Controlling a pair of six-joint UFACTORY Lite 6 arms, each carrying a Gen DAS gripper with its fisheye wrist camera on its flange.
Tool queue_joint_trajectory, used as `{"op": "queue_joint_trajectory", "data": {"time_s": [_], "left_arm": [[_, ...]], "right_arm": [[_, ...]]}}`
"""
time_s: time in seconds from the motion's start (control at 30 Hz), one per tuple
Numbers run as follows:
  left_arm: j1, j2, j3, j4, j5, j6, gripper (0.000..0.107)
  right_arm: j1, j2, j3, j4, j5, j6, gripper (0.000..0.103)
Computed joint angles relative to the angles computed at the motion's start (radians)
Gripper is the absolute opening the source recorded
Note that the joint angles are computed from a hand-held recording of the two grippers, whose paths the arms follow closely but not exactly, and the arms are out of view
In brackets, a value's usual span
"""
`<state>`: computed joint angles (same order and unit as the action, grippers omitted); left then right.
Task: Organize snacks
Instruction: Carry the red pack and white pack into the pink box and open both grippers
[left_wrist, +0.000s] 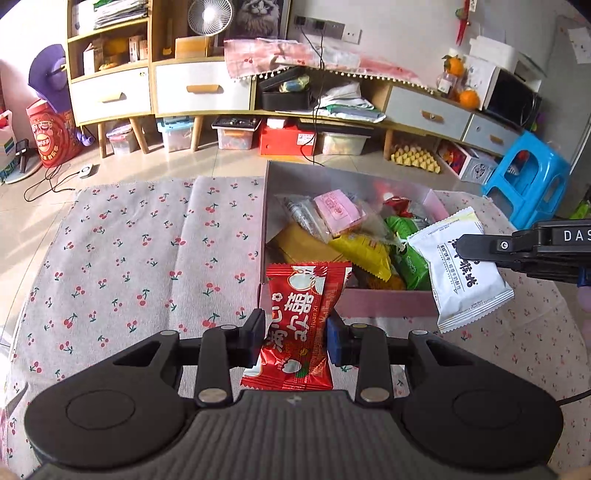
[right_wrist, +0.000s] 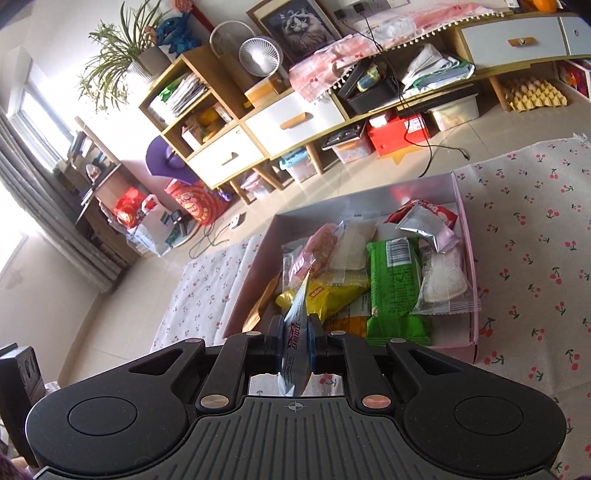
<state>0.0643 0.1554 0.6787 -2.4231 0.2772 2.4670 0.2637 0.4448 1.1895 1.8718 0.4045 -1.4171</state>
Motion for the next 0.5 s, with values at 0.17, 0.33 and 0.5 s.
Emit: {"op": "queue_joint_trajectory", "data": {"time_s": [0.17,0.33,0.5], "left_arm": [[-0.024,0.046,0.052,-0.125,0.013,0.062,0.031],[-0.069,0.119,0.151,-0.339,-0.022,0.219,0.031],[-0.129,0.221,0.286,-0.671,-0.054,0.586,0.031]], "right_arm": [[-0.021,0.045,0.050,0.054,-0.019,-0.020,0.012],[-0.041,0.119,0.132,0.030,-0.022,0.035,0.012],[-0.057,0.175,0.192,0.041,-0.008,0.053,0.012]]}}
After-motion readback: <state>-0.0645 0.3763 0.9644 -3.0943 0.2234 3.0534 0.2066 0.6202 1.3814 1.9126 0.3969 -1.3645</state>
